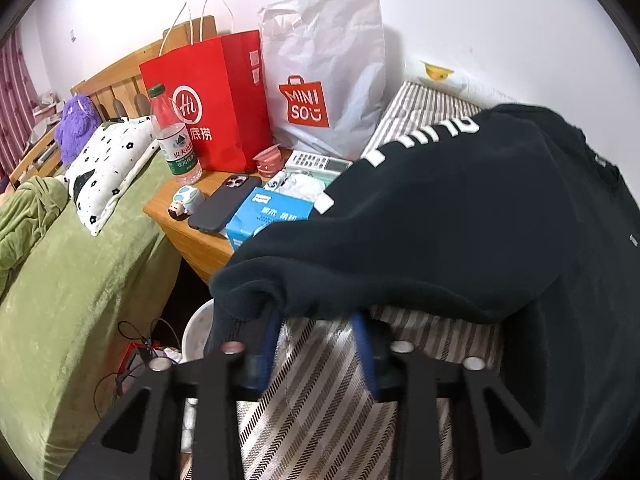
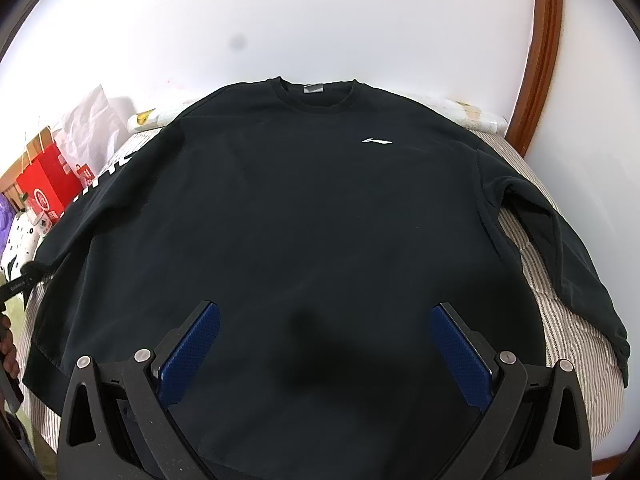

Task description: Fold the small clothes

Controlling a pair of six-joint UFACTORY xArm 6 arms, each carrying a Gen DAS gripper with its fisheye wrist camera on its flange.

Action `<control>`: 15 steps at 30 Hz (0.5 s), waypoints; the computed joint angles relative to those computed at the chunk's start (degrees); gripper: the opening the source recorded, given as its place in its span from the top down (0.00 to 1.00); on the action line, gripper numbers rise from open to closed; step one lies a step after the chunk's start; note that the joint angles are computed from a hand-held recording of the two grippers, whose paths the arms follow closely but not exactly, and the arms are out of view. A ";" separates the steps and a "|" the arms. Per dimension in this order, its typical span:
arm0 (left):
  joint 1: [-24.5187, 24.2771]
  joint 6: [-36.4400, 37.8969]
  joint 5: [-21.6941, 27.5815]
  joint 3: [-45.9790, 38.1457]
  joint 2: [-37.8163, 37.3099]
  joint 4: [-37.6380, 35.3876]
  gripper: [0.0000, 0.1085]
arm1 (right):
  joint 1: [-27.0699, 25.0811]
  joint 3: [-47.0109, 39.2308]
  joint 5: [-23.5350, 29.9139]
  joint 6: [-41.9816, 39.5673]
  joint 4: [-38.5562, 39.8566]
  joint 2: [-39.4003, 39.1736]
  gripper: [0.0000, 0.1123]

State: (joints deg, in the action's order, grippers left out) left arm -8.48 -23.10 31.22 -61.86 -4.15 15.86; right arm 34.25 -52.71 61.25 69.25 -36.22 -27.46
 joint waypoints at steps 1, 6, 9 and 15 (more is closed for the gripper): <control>0.00 0.38 0.08 -0.37 -0.05 -0.60 0.86 | -0.23 0.12 -0.11 -0.11 0.05 -0.23 0.08; -1.00 3.08 -0.83 -1.83 -1.04 -4.12 0.95 | -1.11 1.48 -0.61 -0.36 -0.06 -2.61 0.08; -2.50 2.69 -1.26 -3.32 -1.75 -3.34 0.96 | -1.82 2.52 -1.22 -0.49 -0.20 -4.36 0.08; -6.42 2.62 0.55 -10.28 -0.40 -2.91 0.96 | -3.01 4.79 -1.46 -0.87 -0.74 -9.02 0.08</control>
